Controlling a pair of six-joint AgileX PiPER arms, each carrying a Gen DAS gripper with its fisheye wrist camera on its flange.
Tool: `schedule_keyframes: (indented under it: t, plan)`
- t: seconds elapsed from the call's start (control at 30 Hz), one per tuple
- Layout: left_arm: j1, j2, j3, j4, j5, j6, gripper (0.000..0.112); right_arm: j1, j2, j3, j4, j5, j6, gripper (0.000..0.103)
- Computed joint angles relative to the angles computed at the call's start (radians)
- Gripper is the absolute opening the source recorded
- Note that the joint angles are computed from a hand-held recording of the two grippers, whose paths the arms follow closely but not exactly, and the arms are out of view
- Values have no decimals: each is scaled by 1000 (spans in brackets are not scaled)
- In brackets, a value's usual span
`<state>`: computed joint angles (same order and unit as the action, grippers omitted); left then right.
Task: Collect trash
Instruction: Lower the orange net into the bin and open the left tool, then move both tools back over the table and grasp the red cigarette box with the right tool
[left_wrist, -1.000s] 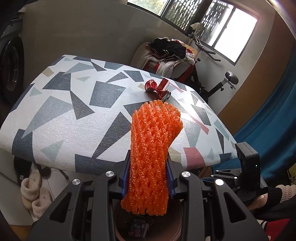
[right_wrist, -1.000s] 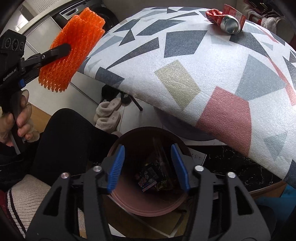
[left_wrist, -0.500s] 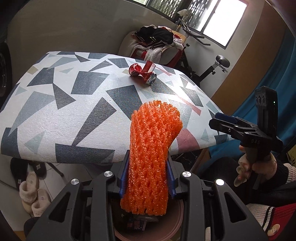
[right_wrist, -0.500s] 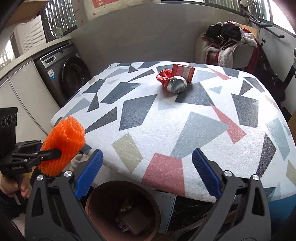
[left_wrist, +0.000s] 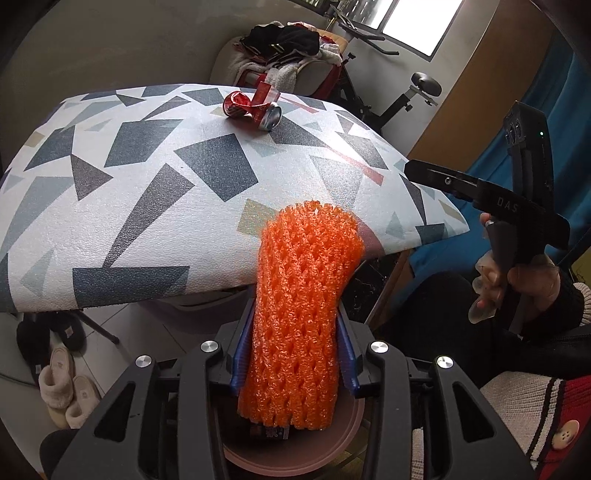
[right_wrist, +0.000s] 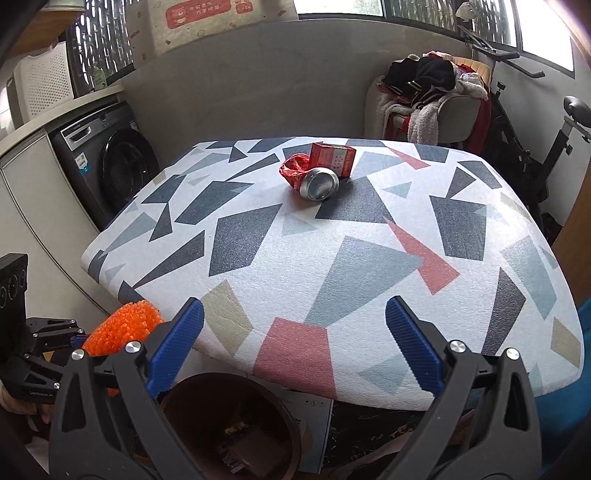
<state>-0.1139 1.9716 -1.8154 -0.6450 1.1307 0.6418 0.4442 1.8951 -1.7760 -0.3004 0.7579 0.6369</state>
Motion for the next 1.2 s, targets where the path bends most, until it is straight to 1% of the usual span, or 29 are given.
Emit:
schedule_keyframes:
  t: [0.17,0.27,0.3,0.33,0.37,0.4,0.47,0.57,0.63,0.93,1.03,1.2]
  plan:
    - [-12,-4,13,4,3,16,39,0,-2,5,-5,-3,4,97]
    - [-18,-7,19,9,7,25,44,-1,-2,5,-3,0,5,97]
    - [-20,-8,22,11,8,26,52,-1,-3,6,-5,0,7,97]
    - [-21,-7,21,11,12,28,68,-1,-4,7,-6,0,9,97]
    - [-22,-8,22,14,12,26,79,-3,-5,9,-5,-1,9,97]
    - [-25,-10,26,20,4,20,95,-3,-5,10,-5,-2,10,97]
    - [-28,-5,23,37,-4,-1,97,-3,-5,12,-7,-1,12,97]
    - [-37,14,-3,117,-16,-81,97,-2,-3,11,-12,3,13,97]
    - [-31,31,-26,144,-12,-120,97,-2,-2,10,-14,5,11,97]
    - [1,77,-130,216,-64,-186,97,-9,18,-19,-18,30,-4,97]
    - [9,115,-202,235,-53,-210,97,-14,34,-50,-19,53,-17,97]
    - [8,196,-367,292,-6,-288,97,-25,57,-106,-30,84,-41,97]
